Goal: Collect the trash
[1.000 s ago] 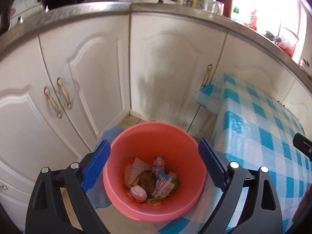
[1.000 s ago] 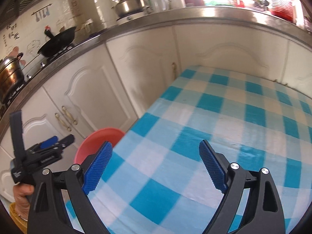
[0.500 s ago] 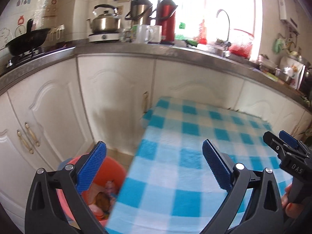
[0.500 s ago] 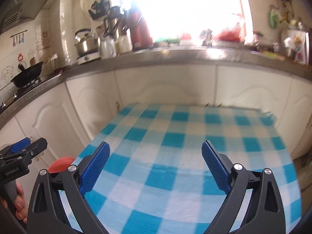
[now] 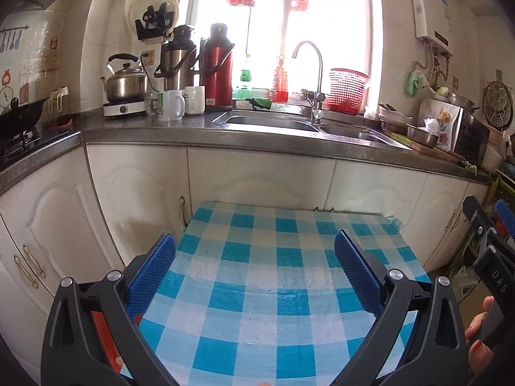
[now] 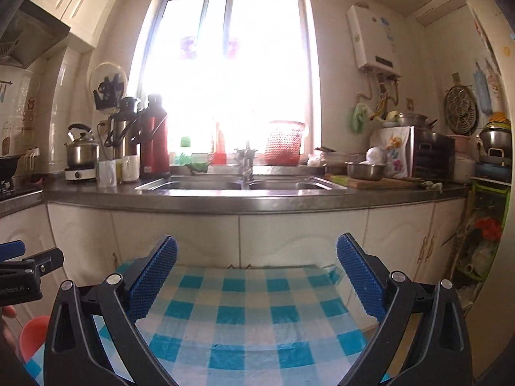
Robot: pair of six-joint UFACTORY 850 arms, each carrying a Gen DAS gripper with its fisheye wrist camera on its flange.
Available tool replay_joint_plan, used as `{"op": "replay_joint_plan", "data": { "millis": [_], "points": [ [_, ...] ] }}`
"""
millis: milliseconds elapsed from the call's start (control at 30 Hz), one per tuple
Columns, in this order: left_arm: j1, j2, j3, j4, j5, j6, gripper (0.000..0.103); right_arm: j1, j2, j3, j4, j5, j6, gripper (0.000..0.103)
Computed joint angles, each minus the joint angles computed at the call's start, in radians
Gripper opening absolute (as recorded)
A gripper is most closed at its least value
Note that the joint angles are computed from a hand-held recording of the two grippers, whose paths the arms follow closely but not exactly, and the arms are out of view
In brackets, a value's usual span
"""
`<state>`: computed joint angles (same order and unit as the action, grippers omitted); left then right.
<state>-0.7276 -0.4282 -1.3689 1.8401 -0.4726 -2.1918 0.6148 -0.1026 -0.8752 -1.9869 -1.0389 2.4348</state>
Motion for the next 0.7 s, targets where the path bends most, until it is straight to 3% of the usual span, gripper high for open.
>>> {"op": "replay_joint_plan", "data": {
  "millis": [200, 700],
  "points": [
    [-0.045, 0.014, -0.007, 0.028, -0.046, 0.001, 0.099, 0.01, 0.091, 0.072, 0.007, -0.079, 0.038, 0.098],
    [-0.094, 0.055, 0.029, 0.16, -0.119, -0.1, 0.099, 0.053, 0.166, 0.123, 0.045, -0.144, 0.032, 0.098]
  ]
}}
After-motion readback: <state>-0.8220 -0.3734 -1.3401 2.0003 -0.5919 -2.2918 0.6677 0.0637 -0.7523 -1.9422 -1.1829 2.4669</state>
